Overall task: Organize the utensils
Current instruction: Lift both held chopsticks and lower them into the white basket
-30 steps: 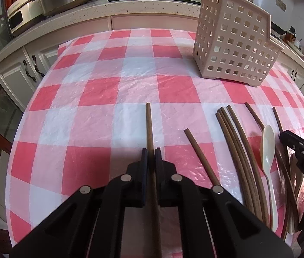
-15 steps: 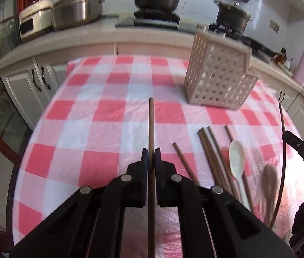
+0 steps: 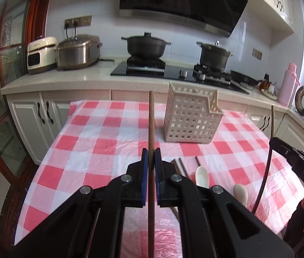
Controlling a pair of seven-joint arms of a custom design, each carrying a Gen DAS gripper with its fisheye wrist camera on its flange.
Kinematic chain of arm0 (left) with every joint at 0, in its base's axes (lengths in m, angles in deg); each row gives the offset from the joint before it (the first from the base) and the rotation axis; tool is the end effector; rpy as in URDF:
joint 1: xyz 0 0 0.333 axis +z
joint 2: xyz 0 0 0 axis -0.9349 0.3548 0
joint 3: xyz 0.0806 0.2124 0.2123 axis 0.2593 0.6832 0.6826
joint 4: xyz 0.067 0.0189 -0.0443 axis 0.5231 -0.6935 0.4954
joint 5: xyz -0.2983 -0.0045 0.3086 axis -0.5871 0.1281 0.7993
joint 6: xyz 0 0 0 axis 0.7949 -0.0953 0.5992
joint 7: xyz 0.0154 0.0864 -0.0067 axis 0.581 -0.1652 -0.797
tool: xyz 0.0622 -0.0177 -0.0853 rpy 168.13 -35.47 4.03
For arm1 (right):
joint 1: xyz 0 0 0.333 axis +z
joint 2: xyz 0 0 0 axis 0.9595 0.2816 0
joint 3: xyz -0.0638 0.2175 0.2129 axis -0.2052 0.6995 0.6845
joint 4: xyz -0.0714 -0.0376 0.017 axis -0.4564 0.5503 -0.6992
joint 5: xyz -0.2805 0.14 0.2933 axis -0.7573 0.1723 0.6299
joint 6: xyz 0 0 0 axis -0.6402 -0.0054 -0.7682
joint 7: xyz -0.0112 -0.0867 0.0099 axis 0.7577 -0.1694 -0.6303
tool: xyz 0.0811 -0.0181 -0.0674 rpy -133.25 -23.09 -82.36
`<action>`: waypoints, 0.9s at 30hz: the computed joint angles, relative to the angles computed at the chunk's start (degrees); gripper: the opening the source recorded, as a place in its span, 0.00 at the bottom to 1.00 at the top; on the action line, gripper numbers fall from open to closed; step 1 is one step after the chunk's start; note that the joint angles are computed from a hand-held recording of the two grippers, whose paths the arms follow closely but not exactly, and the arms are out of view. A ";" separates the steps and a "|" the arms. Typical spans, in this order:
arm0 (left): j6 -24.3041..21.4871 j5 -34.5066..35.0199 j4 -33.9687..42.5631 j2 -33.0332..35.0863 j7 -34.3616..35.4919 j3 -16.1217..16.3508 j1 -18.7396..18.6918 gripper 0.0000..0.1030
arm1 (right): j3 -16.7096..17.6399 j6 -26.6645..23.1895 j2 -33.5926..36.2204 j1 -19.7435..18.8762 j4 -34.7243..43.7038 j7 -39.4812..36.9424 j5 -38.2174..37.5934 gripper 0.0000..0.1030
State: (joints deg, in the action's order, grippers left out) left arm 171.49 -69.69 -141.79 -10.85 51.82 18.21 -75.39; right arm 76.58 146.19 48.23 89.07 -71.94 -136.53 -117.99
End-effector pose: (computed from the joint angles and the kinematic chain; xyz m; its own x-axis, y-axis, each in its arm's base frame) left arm 0.7383 -0.2964 0.4404 -0.6088 -0.7856 0.1103 -0.4613 0.2374 -0.8549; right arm 0.5861 0.2091 0.4501 -0.4064 -0.9016 -0.1482 -0.3592 0.3068 -0.8814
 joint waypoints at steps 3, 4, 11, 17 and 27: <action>3.10 -1.91 -2.28 -1.10 2.53 -2.85 1.78 0.06 | 0.35 -0.94 -0.72 0.34 -0.36 0.62 -1.46 0.09; 4.07 -2.26 -2.84 -1.40 3.12 -3.49 2.04 0.06 | 0.44 -1.10 -0.82 0.38 -0.30 0.57 -1.78 0.09; 6.64 -2.49 0.31 0.52 4.91 -6.37 2.04 0.06 | 0.11 -1.77 -0.11 0.06 1.58 0.86 -5.34 0.08; 5.51 0.88 10.03 5.37 0.89 -3.24 -2.92 0.06 | -0.98 -0.61 1.48 -0.85 4.74 0.81 -7.31 0.08; -2.67 10.97 35.30 17.00 -9.22 5.30 -13.03 0.06 | -2.96 1.02 2.95 -1.98 10.79 -1.42 -8.96 0.08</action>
State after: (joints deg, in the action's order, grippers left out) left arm 168.81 -58.72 -106.49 6.15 42.60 23.51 -88.42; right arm 73.62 147.21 51.18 87.09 -61.15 -137.95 -126.96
